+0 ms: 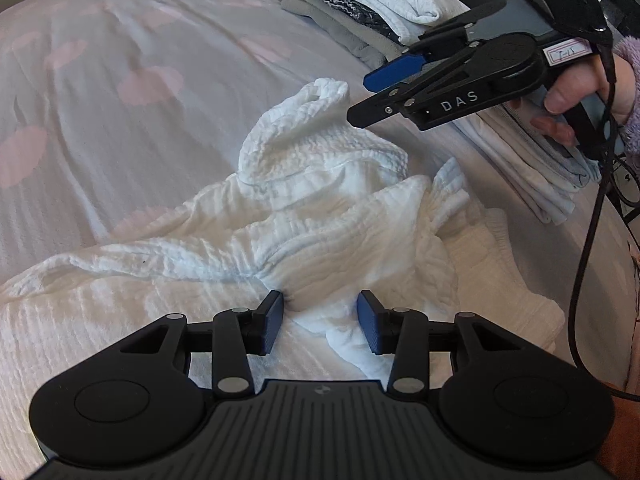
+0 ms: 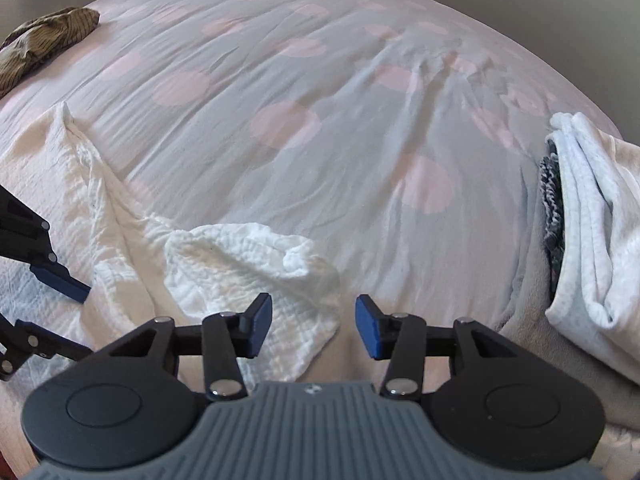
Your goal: Fold clothes
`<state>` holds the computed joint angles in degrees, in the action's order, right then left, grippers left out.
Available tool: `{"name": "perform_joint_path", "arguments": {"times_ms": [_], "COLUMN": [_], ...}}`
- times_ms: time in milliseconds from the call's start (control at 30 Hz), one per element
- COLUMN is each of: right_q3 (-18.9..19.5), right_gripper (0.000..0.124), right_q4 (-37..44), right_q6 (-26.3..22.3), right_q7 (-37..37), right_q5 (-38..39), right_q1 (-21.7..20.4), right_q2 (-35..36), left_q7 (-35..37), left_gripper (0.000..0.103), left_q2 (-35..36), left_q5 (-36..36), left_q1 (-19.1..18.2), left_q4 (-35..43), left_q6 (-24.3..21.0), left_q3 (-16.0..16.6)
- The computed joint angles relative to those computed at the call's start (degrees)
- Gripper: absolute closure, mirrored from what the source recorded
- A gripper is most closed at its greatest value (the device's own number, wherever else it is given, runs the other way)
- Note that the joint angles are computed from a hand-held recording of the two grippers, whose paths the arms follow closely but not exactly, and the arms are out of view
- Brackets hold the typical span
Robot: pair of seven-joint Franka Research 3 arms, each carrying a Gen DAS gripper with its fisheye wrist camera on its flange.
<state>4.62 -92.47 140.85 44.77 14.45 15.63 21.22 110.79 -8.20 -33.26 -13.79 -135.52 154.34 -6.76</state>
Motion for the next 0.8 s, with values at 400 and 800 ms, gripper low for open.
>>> {"name": "perform_joint_path", "arguments": {"times_ms": [400,800], "right_q3": [2.39,1.77], "right_gripper": [0.116,0.117], "right_q4": [1.88,-15.55], "right_q6": [-2.58,-4.98], "right_q7": [-8.35,-11.48], "right_q5": [6.49,19.66], "right_q1": [-1.78,-0.37], "right_q2": [0.61,-20.12], "left_q7": [-7.44,-6.4], "left_gripper": [0.063,0.063], "left_q2": [1.43,-0.22], "left_q5": [8.18,4.74], "left_q1": [1.09,-0.23], "left_q4": [1.96,-1.32], "left_q6": [-2.02,2.63], "left_q3": [-1.49,-0.93]}}
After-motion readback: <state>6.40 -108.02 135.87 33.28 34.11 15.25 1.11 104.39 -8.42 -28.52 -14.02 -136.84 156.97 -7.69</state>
